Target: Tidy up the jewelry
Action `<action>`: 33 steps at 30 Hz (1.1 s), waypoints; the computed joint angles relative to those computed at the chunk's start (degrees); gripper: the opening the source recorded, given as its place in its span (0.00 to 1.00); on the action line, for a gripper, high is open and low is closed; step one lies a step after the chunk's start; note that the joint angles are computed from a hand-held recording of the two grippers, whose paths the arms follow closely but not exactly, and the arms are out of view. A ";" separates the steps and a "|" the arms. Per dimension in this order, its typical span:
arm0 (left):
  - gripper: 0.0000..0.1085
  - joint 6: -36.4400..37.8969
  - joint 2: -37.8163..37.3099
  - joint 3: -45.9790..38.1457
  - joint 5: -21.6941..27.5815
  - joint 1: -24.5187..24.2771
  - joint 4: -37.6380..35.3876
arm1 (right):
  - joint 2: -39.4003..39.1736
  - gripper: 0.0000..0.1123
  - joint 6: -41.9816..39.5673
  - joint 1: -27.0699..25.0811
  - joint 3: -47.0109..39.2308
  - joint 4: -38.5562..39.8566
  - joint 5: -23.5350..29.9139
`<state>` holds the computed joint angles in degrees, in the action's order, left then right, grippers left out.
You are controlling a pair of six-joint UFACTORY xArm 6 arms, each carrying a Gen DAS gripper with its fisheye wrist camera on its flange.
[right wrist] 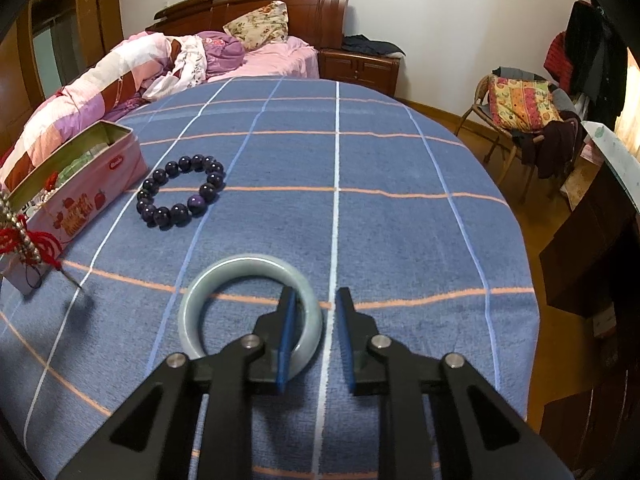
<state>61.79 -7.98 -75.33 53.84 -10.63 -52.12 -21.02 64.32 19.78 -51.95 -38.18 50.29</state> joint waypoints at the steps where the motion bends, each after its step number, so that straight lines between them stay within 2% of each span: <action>1: 0.03 -0.32 0.63 -0.42 0.64 0.06 0.47 | 0.01 0.21 -0.02 -0.07 -0.01 0.09 -0.11; 5: 0.03 -1.40 1.90 -1.23 2.43 0.08 1.32 | -0.17 0.22 0.00 -0.16 0.18 0.22 -0.37; 7: 0.03 -1.44 1.94 -1.34 2.99 0.25 1.13 | -0.63 0.26 -0.05 -0.38 0.66 0.61 -1.02; 9: 0.03 -1.74 2.01 -1.55 3.47 0.46 0.89 | -1.14 0.38 -0.22 -0.92 1.22 1.22 -1.90; 14: 0.04 -0.49 1.68 -1.57 4.10 0.71 -0.82 | -2.02 0.39 1.33 -1.06 2.13 0.53 -2.81; 18: 0.04 -1.18 2.22 -1.86 4.23 0.13 1.22 | -1.37 0.41 1.70 -0.66 1.47 -0.15 -2.36; 20: 0.04 -1.76 3.09 -2.89 6.08 0.42 1.78 | -1.30 0.42 1.67 -0.66 1.43 -0.22 -2.38; 22: 0.11 -2.60 3.99 -4.11 7.86 0.51 3.06 | -1.24 0.42 1.78 -0.60 1.33 -0.24 -2.11; 24: 0.50 -2.41 3.39 -3.49 7.11 0.25 3.79 | -1.27 0.44 1.64 -0.63 1.37 -0.20 -2.19; 25: 0.58 -1.54 2.37 -2.05 4.80 0.11 2.79 | -1.25 0.44 1.69 -0.59 1.36 -0.35 -2.16; 26: 0.62 -1.26 1.91 -1.45 3.96 0.11 2.27 | -1.30 0.44 1.81 -0.53 1.38 -0.51 -2.12; 28: 0.62 -1.70 2.33 -2.10 4.58 0.48 2.25 | -1.49 0.44 2.46 -0.19 1.33 -1.24 -1.62; 30: 0.62 -3.02 2.71 -2.36 3.10 0.54 2.97 | -1.18 0.44 3.41 1.17 0.44 -2.93 -1.02; 33: 0.62 -7.01 4.09 -3.29 0.26 0.66 4.82 | 1.48 0.44 -0.71 3.92 -3.19 -3.16 -2.61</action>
